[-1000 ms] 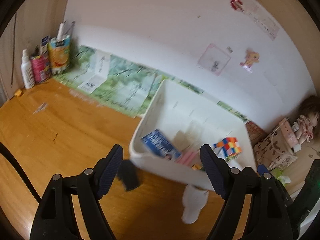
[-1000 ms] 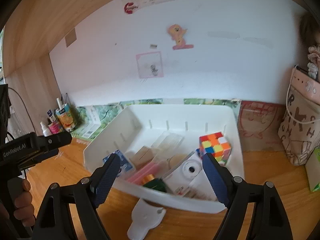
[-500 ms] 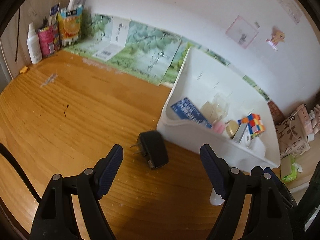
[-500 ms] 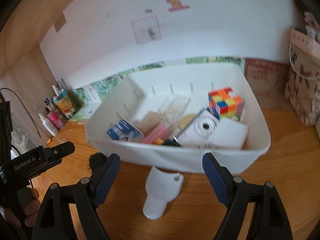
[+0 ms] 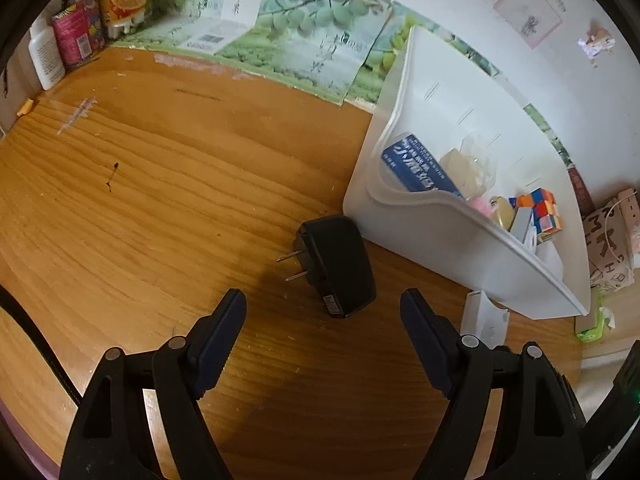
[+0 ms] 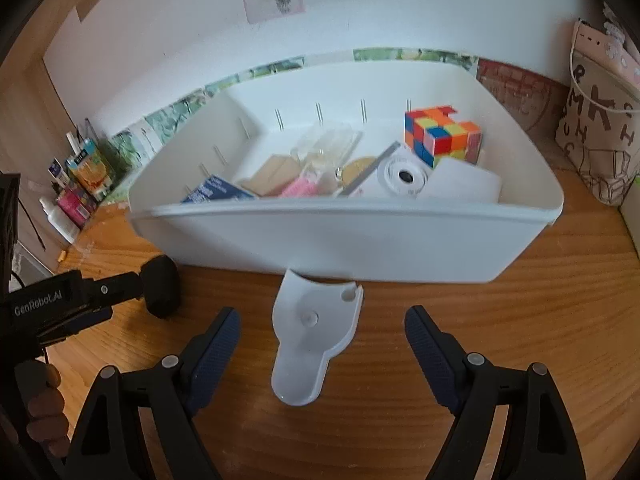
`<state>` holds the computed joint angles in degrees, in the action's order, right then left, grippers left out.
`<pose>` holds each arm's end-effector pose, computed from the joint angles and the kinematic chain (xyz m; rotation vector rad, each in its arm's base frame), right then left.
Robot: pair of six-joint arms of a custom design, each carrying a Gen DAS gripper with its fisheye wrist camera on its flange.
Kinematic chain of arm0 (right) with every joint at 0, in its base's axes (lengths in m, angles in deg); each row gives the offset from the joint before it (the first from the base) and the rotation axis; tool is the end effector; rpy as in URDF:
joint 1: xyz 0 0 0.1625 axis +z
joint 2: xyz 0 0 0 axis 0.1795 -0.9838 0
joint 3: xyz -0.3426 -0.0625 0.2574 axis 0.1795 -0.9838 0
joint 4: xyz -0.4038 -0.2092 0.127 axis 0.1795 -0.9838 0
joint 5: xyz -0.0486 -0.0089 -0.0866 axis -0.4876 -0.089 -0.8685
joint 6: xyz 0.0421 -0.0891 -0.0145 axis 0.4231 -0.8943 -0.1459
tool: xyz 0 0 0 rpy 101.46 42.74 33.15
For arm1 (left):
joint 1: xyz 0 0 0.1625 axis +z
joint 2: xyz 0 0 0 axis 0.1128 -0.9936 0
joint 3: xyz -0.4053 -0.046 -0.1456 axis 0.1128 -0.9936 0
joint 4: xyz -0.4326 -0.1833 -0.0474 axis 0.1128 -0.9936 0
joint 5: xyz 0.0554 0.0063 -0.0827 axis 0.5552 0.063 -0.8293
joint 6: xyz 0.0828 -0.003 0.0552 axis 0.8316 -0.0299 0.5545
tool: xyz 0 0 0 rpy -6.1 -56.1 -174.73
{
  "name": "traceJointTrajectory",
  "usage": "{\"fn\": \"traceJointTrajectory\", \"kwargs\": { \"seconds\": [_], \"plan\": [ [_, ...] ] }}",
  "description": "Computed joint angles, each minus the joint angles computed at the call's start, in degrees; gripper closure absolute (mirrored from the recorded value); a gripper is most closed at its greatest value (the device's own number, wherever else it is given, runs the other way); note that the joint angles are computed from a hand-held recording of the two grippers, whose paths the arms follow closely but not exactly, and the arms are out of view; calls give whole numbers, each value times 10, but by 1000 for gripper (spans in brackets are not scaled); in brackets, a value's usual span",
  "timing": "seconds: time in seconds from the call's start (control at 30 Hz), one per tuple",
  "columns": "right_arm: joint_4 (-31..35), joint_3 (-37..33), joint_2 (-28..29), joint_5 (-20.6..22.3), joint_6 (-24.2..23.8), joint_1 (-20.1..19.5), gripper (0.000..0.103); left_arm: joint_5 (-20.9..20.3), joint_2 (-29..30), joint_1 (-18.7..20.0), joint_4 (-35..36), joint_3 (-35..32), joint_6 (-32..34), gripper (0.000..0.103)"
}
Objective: Organize rigid objects
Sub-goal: 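Withdraw both open grippers toward the black charger and white plastic piece, then grasp the black plug charger with the left gripper while the right gripper grasps the flat white plastic piece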
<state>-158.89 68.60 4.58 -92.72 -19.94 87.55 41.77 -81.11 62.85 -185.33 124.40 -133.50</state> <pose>0.2010 -0.7246 -0.0300 0.8693 -2.5231 0.4774 -0.0231 -0.6512 0.1682 -0.6656 2.3390 -0.9162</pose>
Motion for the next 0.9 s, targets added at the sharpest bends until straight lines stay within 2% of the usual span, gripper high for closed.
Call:
{"fn": "traceJointTrajectory", "kwargs": {
  "seconds": [0.27, 0.43, 0.9],
  "plan": [
    [10, -7, 15, -37, 16, 1, 18, -22, 5, 18, 49, -24, 4, 21],
    [21, -17, 27, -59, 23, 2, 18, -22, 8, 23, 51, -31, 17, 19],
    [-44, -19, 51, -83, -30, 9, 19, 8, 29, 28, 50, -57, 72, 19]
  ]
}}
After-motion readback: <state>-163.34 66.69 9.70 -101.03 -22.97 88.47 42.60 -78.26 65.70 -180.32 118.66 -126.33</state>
